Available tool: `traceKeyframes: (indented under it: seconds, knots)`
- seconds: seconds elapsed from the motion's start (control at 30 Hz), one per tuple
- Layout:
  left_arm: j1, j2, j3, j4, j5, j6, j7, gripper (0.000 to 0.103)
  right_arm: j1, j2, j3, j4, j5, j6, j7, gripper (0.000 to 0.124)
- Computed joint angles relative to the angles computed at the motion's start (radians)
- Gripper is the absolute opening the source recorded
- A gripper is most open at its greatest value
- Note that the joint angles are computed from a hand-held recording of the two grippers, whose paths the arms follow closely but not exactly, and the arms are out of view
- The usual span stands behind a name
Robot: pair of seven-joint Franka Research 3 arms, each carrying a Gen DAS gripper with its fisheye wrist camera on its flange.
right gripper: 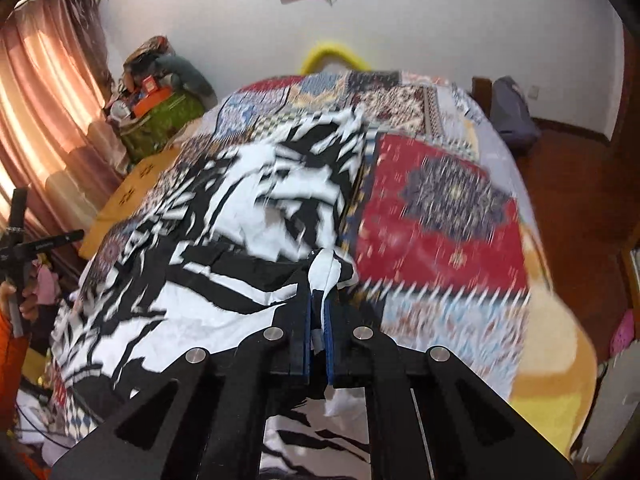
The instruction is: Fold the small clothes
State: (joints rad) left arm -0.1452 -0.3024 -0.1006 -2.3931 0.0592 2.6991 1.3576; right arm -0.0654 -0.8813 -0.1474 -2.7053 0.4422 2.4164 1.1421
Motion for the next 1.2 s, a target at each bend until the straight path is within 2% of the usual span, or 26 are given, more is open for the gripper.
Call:
traceKeyframes:
  seconds: [0.07,0.13,0.23,0.33,0.37,0.4,0.47,0.57,0.67,0.7,0.77,0.83,0.87,0.9,0.93,1.0,1.1,1.2]
  knots:
    - [0.019,0.049,-0.006,0.048,0.021,-0.008,-0.023,0.0,-0.003,0.039,0.004,0.011,0.001,0.038,0.006,0.005]
    - [-0.01,0.092,0.037,0.086,-0.089,-0.053,0.063,0.0,-0.012,0.077,0.01,0.02,-0.009,0.053,0.019,0.005]
    - [-0.013,0.098,0.04,0.072,-0.174,-0.097,0.147,0.004,-0.017,0.12,0.006,0.019,-0.027,0.037,0.02,0.005]
    - [-0.02,0.053,0.024,0.002,-0.201,-0.123,0.196,0.037,-0.028,0.113,-0.006,-0.001,-0.032,-0.002,0.018,0.008]
    - [-0.023,0.041,0.019,-0.018,-0.204,-0.126,0.2,0.054,-0.033,0.105,-0.01,-0.006,-0.034,-0.019,0.018,0.008]
    - [-0.027,0.023,0.014,-0.046,-0.203,-0.127,0.203,0.06,-0.039,0.098,-0.011,-0.012,-0.037,-0.033,0.019,0.008]
    - [-0.039,-0.005,0.017,-0.081,-0.215,-0.143,0.218,0.061,-0.048,0.082,-0.011,-0.02,-0.042,-0.055,0.016,0.011]
    - [-0.076,-0.031,0.044,-0.111,-0.297,-0.207,0.267,0.068,-0.058,0.048,-0.012,-0.036,-0.048,-0.091,0.011,0.02]
    - [-0.087,-0.044,0.047,-0.137,-0.342,-0.24,0.291,0.069,-0.062,0.034,-0.008,-0.047,-0.053,-0.104,0.002,0.021]
    - [-0.089,-0.055,0.047,-0.159,-0.361,-0.225,0.291,0.069,-0.06,0.031,-0.008,-0.052,-0.05,-0.105,-0.001,0.021]
    - [-0.097,-0.066,0.059,-0.181,-0.408,-0.205,0.298,0.069,-0.059,0.03,-0.005,-0.063,-0.045,-0.099,-0.002,0.021]
    - [-0.097,-0.073,0.063,-0.192,-0.436,-0.192,0.291,0.053,-0.054,0.033,0.001,-0.068,-0.04,-0.092,-0.001,0.021]
    - [-0.095,-0.073,0.06,-0.19,-0.432,-0.196,0.287,0.034,-0.051,0.03,0.005,-0.071,-0.036,-0.083,0.001,0.016]
    - [-0.09,-0.072,0.054,-0.184,-0.42,-0.2,0.277,0.007,-0.045,0.026,0.004,-0.072,-0.032,-0.08,-0.002,0.007]
    - [-0.079,-0.067,0.042,-0.172,-0.392,-0.211,0.254,0.003,-0.041,0.021,0.006,-0.072,-0.029,-0.076,-0.002,0.007]
    - [-0.054,-0.064,0.021,-0.156,-0.329,-0.207,0.207,0.003,-0.029,0.007,0.001,-0.069,-0.016,-0.065,-0.008,0.005]
    - [-0.016,-0.054,-0.018,-0.127,-0.201,-0.144,0.121,0.003,-0.02,-0.014,0.004,-0.062,-0.005,-0.034,-0.012,0.004]
    - [-0.005,-0.018,-0.015,-0.075,-0.14,-0.096,0.073,0.003,-0.013,-0.008,-0.002,-0.044,0.01,0.009,-0.011,0.003]
